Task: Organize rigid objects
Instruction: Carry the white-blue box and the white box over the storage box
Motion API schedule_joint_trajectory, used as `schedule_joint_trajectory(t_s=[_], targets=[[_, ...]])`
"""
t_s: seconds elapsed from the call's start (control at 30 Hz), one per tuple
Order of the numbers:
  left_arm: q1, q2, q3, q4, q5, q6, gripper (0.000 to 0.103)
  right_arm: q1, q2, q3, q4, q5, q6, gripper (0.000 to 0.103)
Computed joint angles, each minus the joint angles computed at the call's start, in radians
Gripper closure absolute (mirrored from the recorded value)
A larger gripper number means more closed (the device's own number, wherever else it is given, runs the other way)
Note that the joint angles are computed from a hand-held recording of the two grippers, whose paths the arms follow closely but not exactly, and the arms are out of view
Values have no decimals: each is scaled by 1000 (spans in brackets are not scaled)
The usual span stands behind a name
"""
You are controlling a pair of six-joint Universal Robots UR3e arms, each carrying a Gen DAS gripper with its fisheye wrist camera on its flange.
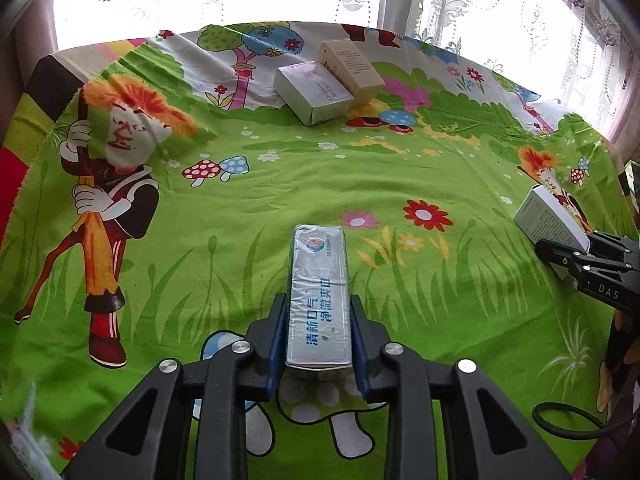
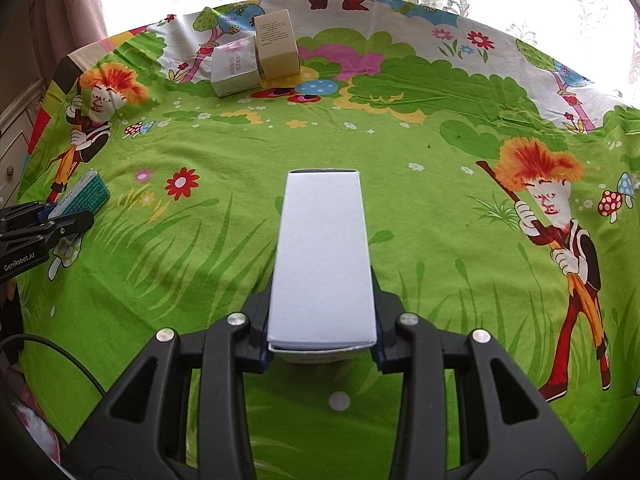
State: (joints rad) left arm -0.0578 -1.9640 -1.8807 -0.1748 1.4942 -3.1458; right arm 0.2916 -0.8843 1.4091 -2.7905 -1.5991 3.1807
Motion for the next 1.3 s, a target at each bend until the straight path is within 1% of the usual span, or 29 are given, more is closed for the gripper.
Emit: schedule_joint_trajectory(t_s=[0.1, 0.17, 0.23, 0.27, 0.33, 0.43, 0.53, 0.8, 1.0, 1.3], targets=[[14, 14, -16, 2, -13, -16, 74, 12, 5, -9, 4, -26, -6, 63], [10, 42, -40, -5, -5, -22, 74, 4, -1, -1, 4, -11, -3, 63], [2, 98, -99, 10, -3, -21, 74, 2, -30, 32, 10, -4, 42, 63], [-5, 128, -133, 20, 2, -19, 74, 7, -58, 66, 10, 4, 67, 64], [-11, 185, -197, 30, 5, -18, 74, 25, -108, 153, -38, 14, 114, 63], [-3, 259, -286, 35, -6, -25, 74, 68, -159, 251, -94, -1, 174, 64], [9, 330, -369, 39, -18, -28, 74, 108, -195, 311, -119, -7, 208, 64], [19, 488, -522, 40, -9, -21, 73, 235, -263, 356, -101, -92, 205, 64], [18, 539, -574, 27, -21, -12, 73, 323, -291, 368, -111, -165, 188, 64], [-15, 618, -605, -15, -28, -6, 74, 380, -370, 447, -122, -199, 223, 64]])
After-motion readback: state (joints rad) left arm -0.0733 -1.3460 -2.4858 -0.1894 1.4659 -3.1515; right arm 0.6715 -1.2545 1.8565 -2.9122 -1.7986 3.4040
